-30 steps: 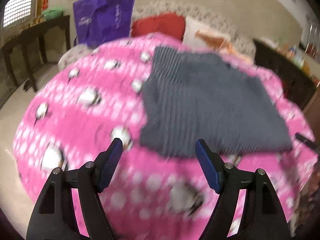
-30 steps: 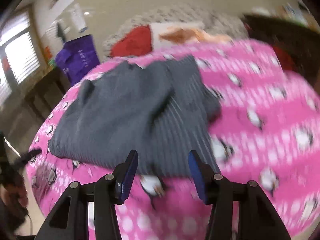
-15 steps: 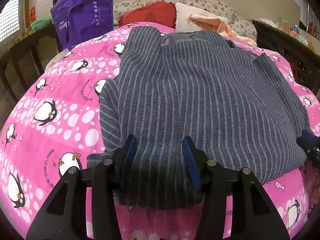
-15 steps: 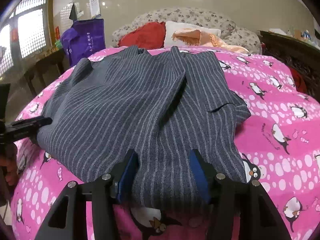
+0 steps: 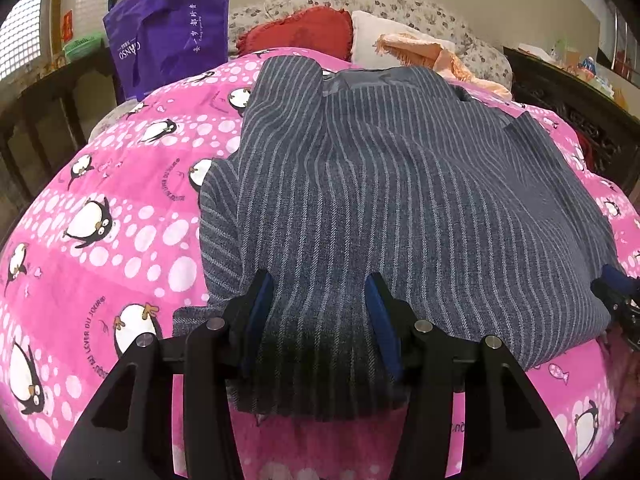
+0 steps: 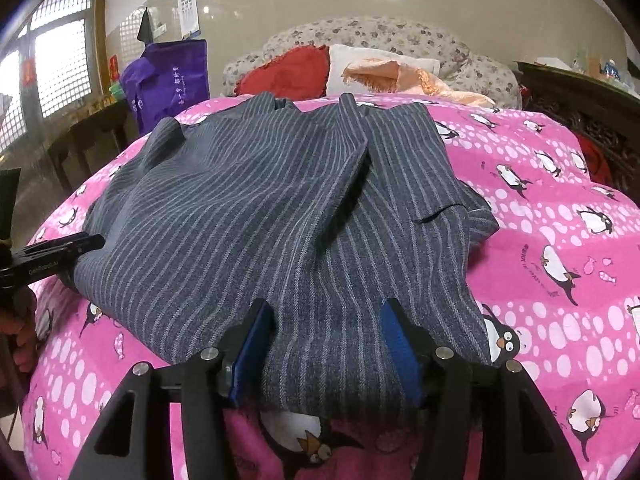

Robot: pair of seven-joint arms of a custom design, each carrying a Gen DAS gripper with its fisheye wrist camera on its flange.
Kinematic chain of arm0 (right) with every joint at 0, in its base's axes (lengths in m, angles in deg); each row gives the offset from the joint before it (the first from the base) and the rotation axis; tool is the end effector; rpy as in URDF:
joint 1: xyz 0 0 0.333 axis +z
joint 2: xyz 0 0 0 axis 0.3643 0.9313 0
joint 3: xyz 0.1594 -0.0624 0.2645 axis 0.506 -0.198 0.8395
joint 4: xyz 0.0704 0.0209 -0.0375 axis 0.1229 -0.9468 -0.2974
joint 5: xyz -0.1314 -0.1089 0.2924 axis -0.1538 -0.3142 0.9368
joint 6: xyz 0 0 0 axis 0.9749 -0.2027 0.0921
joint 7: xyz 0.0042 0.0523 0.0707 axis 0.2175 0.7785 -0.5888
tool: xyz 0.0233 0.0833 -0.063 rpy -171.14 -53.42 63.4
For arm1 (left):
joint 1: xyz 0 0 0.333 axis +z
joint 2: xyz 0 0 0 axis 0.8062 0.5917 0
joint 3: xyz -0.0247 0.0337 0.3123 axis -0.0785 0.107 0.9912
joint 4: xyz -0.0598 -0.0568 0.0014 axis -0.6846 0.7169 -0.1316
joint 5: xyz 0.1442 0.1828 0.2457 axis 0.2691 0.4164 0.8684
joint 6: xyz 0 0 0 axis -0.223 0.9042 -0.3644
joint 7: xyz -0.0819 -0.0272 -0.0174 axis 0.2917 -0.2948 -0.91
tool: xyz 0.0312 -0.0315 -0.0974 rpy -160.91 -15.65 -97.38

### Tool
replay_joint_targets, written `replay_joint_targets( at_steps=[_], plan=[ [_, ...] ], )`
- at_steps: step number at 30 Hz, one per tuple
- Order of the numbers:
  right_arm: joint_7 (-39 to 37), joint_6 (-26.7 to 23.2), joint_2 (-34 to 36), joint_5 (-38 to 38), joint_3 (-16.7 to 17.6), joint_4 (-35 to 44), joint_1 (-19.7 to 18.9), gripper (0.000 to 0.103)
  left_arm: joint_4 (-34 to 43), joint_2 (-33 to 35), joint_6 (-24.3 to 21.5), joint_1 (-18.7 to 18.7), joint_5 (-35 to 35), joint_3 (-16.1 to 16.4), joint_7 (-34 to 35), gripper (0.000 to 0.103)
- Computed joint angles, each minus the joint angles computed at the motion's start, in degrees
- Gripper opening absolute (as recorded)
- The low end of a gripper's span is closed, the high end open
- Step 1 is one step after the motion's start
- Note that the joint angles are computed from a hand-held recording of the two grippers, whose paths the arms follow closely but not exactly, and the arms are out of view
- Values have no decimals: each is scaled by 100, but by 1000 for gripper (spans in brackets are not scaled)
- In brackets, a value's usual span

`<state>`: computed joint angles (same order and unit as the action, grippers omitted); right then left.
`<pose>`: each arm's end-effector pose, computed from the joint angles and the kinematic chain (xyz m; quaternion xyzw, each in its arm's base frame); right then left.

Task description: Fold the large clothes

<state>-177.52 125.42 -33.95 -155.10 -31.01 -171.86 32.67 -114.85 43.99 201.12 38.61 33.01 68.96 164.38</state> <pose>0.4574 0.1550 0.4134 -0.5241 0.7437 -0.3143 0.2710 0.6413 -0.3034 0.4201 -0.4670 0.7948 -0.3493 0.1681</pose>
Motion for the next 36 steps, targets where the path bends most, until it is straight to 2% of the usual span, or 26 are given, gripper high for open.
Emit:
replay_joint_targets(
  at_steps=[9,14,18,19,21,25,27,33,36],
  plan=[
    [187,45,-19,-139,-5,-24,-14,57,-18,-5,16,49,-37,-62,42,49],
    [346,120,-24,-279,-21,-36,-35,57,-96,-47,127,2,15,11,16,49],
    [456,176,-22,-373,-31,-40,-50,57,-86,-51,102,30,13,-32,32,52],
    [505,202,-20,-419,-37,-40,-58,57,-75,-48,74,74,-10,-90,79,54],
    [594,257,-18,-493,-49,-44,-73,57,-24,-16,-3,244,-130,-327,278,64],
    [735,334,-19,-627,-65,-47,-97,57,51,51,-104,483,-439,-668,646,72],
    [744,335,-16,-633,-63,-43,-99,57,139,135,-233,717,-701,-1008,1002,83],
    [830,366,-22,-720,-72,-49,-112,57,246,136,-323,467,-863,-738,1132,84],
    [817,363,-24,-712,-70,-49,-114,57,202,130,-228,427,-902,-701,1170,84]
  ],
)
